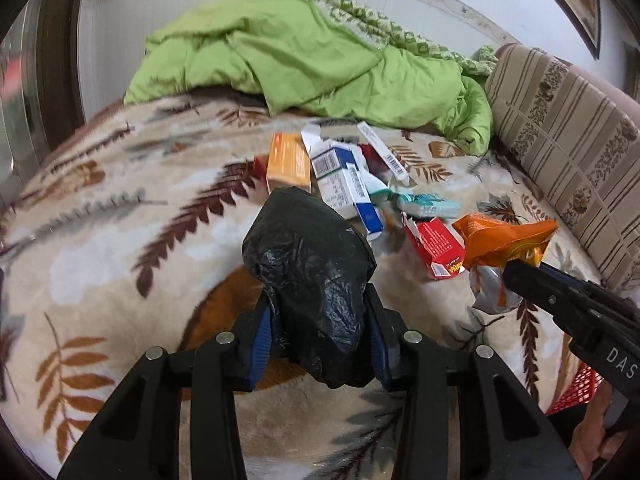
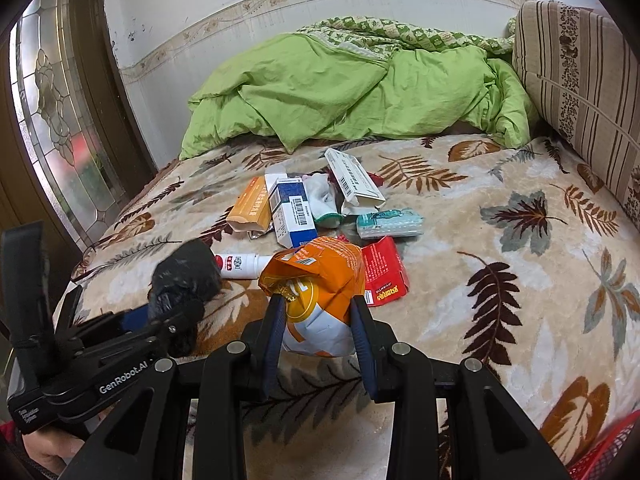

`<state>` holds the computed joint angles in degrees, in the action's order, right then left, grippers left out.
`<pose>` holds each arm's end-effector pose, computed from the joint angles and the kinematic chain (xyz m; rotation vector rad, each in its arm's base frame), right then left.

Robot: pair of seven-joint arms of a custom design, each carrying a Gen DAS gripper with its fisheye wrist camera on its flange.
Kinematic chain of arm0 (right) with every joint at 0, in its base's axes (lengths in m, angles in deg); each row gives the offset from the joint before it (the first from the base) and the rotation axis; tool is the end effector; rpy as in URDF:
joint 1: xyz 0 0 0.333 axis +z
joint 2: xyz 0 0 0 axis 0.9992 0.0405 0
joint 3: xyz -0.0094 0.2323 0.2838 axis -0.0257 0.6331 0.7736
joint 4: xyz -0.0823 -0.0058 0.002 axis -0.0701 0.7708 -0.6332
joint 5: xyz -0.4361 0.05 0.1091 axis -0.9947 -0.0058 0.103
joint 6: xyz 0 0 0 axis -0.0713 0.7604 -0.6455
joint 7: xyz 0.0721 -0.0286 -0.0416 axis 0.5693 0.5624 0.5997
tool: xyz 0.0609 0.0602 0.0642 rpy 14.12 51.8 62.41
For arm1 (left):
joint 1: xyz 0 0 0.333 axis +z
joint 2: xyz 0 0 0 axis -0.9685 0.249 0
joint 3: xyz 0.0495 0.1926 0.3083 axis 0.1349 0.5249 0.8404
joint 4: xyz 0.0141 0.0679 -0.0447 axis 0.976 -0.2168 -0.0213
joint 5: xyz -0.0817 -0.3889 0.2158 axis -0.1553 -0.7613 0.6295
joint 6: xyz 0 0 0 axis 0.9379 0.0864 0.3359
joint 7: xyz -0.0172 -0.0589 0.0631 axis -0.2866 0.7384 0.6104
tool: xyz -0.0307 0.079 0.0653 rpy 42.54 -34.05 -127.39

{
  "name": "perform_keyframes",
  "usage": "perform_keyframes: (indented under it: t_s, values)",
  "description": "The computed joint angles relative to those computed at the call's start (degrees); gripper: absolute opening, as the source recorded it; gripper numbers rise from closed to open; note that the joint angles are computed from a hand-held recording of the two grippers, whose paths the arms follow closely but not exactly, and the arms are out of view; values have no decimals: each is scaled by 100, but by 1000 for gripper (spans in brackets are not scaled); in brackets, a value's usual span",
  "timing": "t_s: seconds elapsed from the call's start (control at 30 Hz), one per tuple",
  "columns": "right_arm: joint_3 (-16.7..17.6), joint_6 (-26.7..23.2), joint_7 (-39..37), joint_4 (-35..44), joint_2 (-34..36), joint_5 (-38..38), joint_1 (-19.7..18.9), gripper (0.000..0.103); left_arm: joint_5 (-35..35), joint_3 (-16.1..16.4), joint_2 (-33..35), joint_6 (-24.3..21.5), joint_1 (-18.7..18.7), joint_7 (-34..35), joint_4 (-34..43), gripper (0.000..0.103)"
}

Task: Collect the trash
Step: 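Lift the orange snack bag and black plastic bag off the bed with both tools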

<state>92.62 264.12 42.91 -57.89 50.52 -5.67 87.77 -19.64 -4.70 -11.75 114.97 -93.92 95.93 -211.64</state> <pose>0.5612 0.0582 0.3191 -1.5226 1.7483 -0.6064 0.5996 -0.2424 0.3021 -1.5697 2.0257 -1.0172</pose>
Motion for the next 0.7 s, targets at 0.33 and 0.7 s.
perform_keyframes:
  t_s: [0.33,0.7]
  values:
    - [68,12,239,96,88,-203,-67,35,-1371,836,-48,337,-1078,1239,-136,40]
    - [94,3,149,126,121,-109,-58,35,-1943,683,-28,381,-1042,1795,-103,40]
